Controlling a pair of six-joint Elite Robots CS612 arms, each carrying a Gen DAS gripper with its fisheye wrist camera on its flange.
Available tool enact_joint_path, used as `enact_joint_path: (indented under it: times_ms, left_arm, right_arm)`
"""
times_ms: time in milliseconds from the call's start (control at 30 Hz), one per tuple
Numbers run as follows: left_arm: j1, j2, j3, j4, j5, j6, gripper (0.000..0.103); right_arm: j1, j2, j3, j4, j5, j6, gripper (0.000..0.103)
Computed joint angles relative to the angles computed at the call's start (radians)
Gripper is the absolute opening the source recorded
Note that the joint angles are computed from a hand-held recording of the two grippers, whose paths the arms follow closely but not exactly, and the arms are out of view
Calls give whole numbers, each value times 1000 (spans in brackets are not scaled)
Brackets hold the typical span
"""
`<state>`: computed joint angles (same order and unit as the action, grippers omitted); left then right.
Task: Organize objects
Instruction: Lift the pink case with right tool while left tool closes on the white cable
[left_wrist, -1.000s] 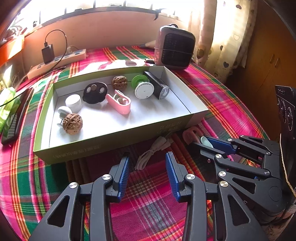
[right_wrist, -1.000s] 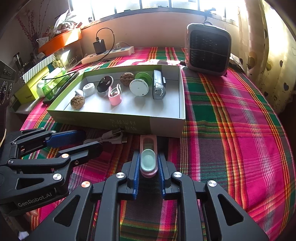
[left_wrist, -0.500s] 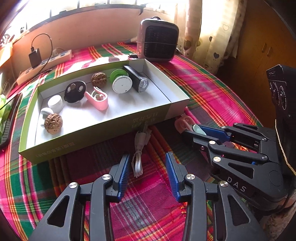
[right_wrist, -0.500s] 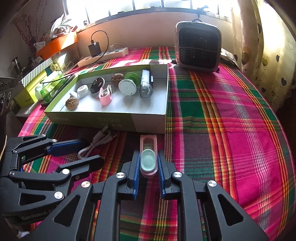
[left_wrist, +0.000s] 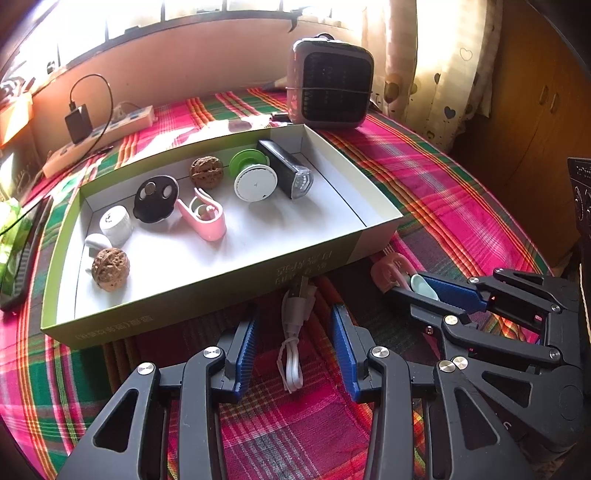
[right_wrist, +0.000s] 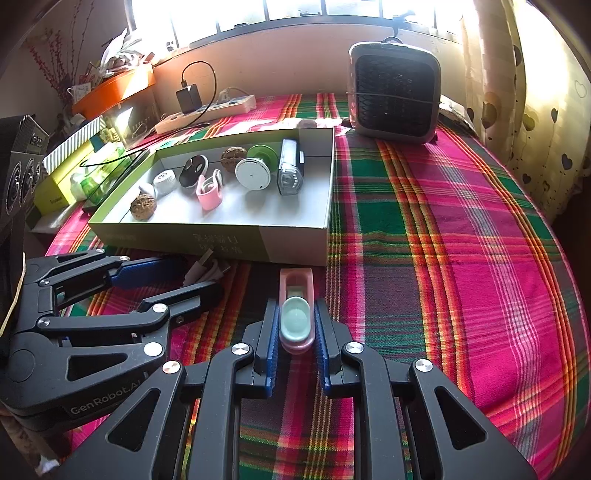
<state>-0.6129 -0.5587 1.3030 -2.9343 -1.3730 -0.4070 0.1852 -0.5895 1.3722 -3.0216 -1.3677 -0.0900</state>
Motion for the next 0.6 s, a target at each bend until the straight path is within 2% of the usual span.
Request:
enact_joint_path:
  times_ms: [167,300,600]
  left_arm:
    - [-2,5,-8,3,17,0,36]
    - [-11,7,-13,19,65,17,28]
    - [-11,7,-11,18,79,12,23]
  right_arm:
    - [-2,1,-1,1,3,2,19]
    - [-2,1,-1,1,5,2,19]
    - [-1,1,-2,1,4,2,19]
